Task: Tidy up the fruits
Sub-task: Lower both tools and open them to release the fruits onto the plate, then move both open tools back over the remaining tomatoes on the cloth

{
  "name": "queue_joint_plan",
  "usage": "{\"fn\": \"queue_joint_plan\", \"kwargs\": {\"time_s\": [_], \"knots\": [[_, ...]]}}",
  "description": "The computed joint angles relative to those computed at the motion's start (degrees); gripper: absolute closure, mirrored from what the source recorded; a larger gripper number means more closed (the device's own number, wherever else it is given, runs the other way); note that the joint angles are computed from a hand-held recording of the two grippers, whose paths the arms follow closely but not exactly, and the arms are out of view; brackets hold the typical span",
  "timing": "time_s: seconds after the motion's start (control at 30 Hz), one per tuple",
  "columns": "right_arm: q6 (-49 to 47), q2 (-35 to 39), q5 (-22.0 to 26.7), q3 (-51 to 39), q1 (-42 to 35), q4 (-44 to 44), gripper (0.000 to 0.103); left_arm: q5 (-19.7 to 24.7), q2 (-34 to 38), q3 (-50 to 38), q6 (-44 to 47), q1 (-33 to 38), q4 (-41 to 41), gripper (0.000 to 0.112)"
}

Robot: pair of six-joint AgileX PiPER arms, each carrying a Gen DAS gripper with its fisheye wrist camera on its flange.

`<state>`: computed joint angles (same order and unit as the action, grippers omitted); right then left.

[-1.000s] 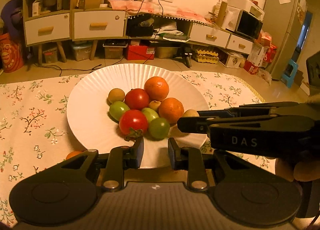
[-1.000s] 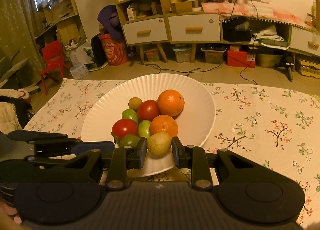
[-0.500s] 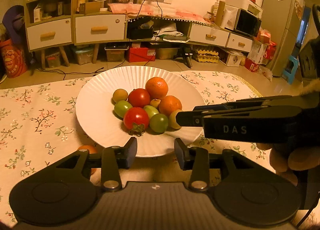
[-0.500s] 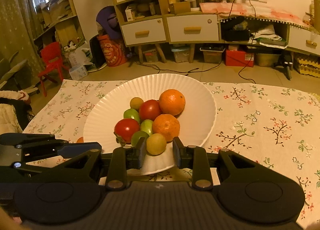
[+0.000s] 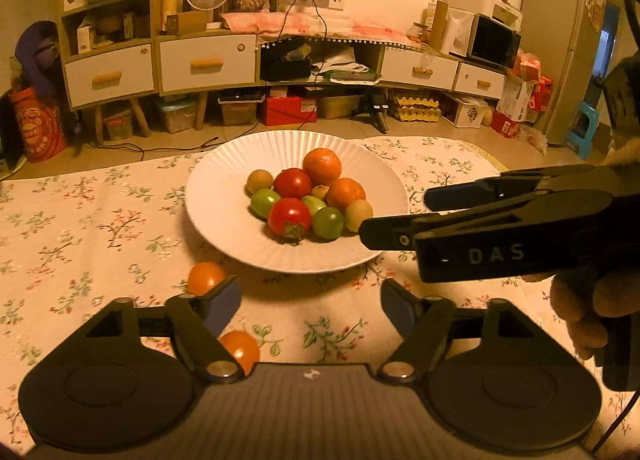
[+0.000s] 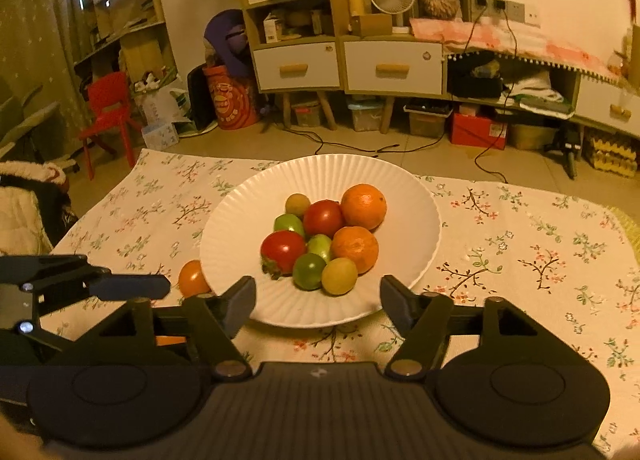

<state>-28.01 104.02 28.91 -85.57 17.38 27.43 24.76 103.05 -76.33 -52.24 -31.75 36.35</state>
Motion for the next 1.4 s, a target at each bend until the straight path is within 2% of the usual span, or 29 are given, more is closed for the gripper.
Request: {"fn": "queue_joint_plan", "kwargs": {"time_s": [0.17,0.53,0.73,0.87,1.03,1.23,1.4], "knots": [[2.5,-1.8,-0.4,1.7,1.6,-2.9,0.025,0.6,-2.6,3.0,-0.2,0.0,0.8,0.032],[5.5,-5.8,-2.1,6.7,4.4,-6.3,0.015,2.0,-7.3,8.1,-2.1,-0.1,3.4,0.024],[6.2,-7.1,-3.0,8.6,5.4,-7.6,0.013,2.6,-9.7,11.6,-5.1,-0.4,6.2,0.020],[6.9,-8.0,-3.6,9.9,6.1,-8.6,0.011,2.8,-11.0,13.3,-2.9,0.4,4.5,0.019],[7.4,-9.1,-5.0,11.5,6.9,-9.5,0.007,3.2,-12.4,16.4,-6.4,1.2,8.3,0.015],[7.9,-9.0,-7.8,13.2,8.3,-10.1,0.007,2.4,-13.1,19.8,-8.4,3.6,8.9,0.015],[9.6,-8.1,-8.4,13.8,9.7,-12.7,0.006,1.7,-13.4,22.0,-9.8,5.1,9.4,0.015]]}}
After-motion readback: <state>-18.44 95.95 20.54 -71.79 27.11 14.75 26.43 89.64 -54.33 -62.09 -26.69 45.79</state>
